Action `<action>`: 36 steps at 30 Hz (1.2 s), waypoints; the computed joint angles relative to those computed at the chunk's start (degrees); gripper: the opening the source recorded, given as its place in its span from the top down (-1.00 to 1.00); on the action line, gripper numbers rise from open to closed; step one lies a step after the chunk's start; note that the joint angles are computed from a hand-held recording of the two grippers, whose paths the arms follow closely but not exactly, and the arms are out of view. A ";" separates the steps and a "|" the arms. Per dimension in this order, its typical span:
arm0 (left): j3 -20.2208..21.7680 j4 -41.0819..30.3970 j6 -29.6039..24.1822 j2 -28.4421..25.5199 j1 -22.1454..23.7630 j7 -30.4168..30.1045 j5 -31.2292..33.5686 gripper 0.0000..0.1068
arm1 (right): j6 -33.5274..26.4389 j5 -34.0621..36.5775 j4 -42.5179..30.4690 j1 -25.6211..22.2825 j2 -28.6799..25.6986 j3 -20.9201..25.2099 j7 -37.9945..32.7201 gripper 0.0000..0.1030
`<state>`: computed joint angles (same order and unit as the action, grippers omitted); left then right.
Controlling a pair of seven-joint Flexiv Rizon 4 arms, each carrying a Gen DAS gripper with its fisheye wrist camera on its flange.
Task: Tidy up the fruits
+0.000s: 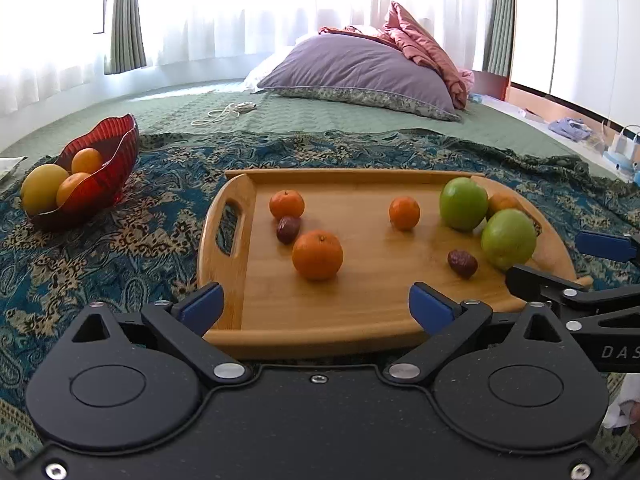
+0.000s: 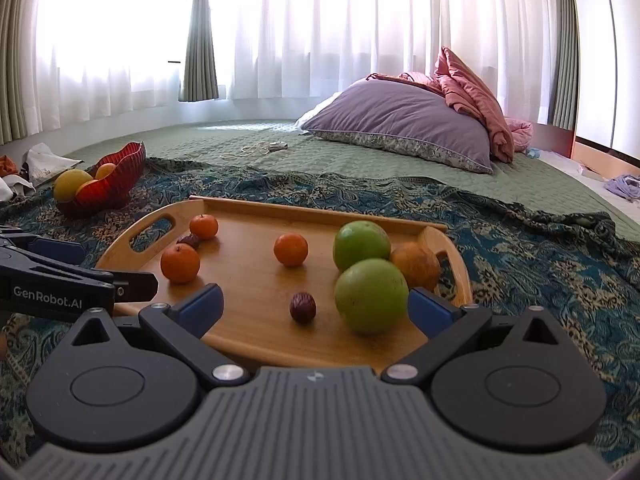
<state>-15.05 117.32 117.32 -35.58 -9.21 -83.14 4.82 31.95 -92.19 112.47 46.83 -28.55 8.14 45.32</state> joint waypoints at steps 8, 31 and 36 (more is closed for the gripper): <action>3.01 1.03 1.28 -1.44 -3.37 1.65 -1.59 -0.88 | -4.44 1.98 0.65 2.42 -1.56 0.45 3.74 -1.00; 5.53 0.29 0.72 -4.29 -7.01 2.88 -6.97 -0.93 | 0.50 5.86 -0.51 2.25 -4.50 -0.66 2.40 -1.00; 6.51 0.19 1.53 -4.75 -8.27 3.57 -7.87 -0.93 | 3.15 7.39 -1.01 1.64 -4.87 -0.85 0.79 -1.00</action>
<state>-8.54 117.51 118.85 -40.33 -17.47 -79.57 -3.05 35.10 -84.79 111.46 48.47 -33.42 7.30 46.12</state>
